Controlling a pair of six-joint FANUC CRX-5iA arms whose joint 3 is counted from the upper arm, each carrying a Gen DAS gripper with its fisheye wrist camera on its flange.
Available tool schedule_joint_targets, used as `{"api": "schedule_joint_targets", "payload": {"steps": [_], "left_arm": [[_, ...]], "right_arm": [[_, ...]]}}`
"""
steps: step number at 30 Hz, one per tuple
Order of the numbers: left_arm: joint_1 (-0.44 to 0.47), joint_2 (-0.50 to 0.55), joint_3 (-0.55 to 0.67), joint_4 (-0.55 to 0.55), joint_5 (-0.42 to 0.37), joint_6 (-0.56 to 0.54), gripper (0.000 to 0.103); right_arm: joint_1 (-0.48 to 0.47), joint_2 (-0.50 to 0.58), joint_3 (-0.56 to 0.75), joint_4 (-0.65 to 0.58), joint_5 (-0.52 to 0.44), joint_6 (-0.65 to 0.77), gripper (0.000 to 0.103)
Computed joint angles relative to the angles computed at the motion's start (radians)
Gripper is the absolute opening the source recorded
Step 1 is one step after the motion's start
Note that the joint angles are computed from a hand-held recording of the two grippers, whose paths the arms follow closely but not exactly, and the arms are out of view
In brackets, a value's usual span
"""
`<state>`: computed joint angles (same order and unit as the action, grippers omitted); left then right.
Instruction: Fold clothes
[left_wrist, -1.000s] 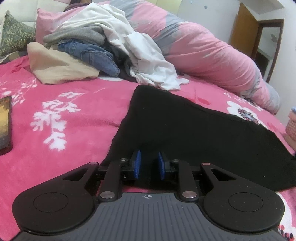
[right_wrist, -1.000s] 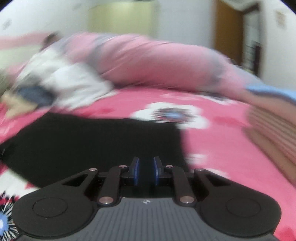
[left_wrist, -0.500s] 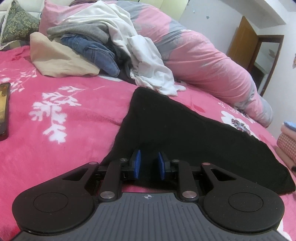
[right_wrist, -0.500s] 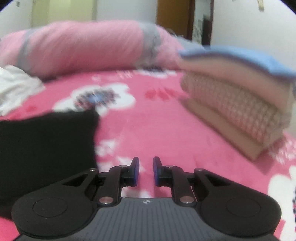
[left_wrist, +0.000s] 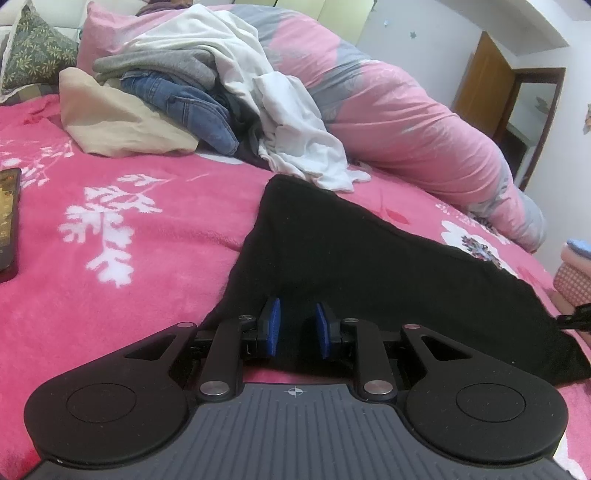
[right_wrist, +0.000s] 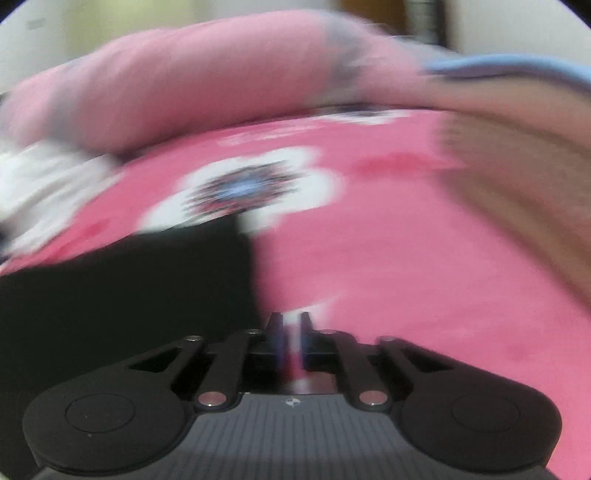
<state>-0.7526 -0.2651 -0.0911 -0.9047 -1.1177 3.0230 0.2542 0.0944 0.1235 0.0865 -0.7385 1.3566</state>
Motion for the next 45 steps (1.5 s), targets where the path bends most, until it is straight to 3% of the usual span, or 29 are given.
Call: {"api": "schedule_joint_targets", "payload": {"steps": [3, 5, 9, 12, 14, 18, 22, 23, 25, 29, 31, 33, 36, 38, 40, 45], "left_arm": [[-0.005, 0.005, 0.008, -0.001, -0.008, -0.013, 0.025], [-0.009, 0.008, 0.013, -0.004, -0.014, -0.019, 0.026], [-0.017, 0.009, 0.015, -0.012, -0.025, -0.010, 0.026], [-0.038, 0.007, 0.011, -0.038, -0.039, 0.012, 0.026], [-0.048, -0.001, -0.001, -0.056, -0.037, 0.040, 0.026], [-0.035, -0.040, -0.049, -0.063, 0.023, 0.099, 0.026], [-0.029, -0.067, -0.081, -0.074, 0.064, 0.144, 0.026], [-0.030, -0.072, -0.087, -0.078, 0.070, 0.157, 0.026], [-0.040, -0.077, -0.093, -0.092, 0.069, 0.186, 0.026], [-0.071, -0.078, -0.097, -0.135, 0.040, 0.259, 0.026], [-0.074, -0.080, -0.100, -0.141, 0.041, 0.271, 0.026], [-0.075, -0.082, -0.105, -0.145, 0.045, 0.276, 0.026], [-0.067, -0.093, -0.114, -0.139, 0.063, 0.281, 0.026], [-0.061, -0.099, -0.119, -0.134, 0.073, 0.287, 0.026], [-0.057, -0.099, -0.117, -0.127, 0.074, 0.284, 0.026], [-0.044, -0.117, -0.133, -0.115, 0.100, 0.306, 0.026]], "right_arm": [[0.015, -0.054, -0.040, 0.034, 0.019, -0.014, 0.011], [0.045, -0.095, -0.069, 0.010, 0.042, 0.057, 0.011], [0.135, -0.156, -0.064, -0.212, 0.013, 0.377, 0.011], [0.172, -0.146, 0.004, -0.454, -0.103, 0.667, 0.011], [0.220, -0.132, 0.027, -0.501, -0.172, 0.752, 0.011], [0.328, -0.055, 0.023, -0.323, -0.131, 0.635, 0.010], [0.327, 0.022, 0.074, -0.121, -0.075, 0.268, 0.011], [0.329, 0.025, 0.085, -0.105, -0.072, 0.239, 0.011], [0.354, -0.004, 0.095, -0.169, -0.087, 0.338, 0.012], [0.366, 0.007, 0.202, -0.490, -0.276, 0.770, 0.011], [0.389, 0.049, 0.256, -0.577, -0.360, 0.877, 0.011], [0.424, 0.114, 0.310, -0.550, -0.369, 0.869, 0.011], [0.426, 0.204, 0.407, -0.528, -0.326, 0.736, 0.009], [0.450, 0.238, 0.411, -0.383, -0.220, 0.576, 0.010], [0.454, 0.251, 0.419, -0.307, -0.191, 0.483, 0.012], [0.391, 0.261, 0.517, -0.550, -0.376, 0.709, 0.012]]}}
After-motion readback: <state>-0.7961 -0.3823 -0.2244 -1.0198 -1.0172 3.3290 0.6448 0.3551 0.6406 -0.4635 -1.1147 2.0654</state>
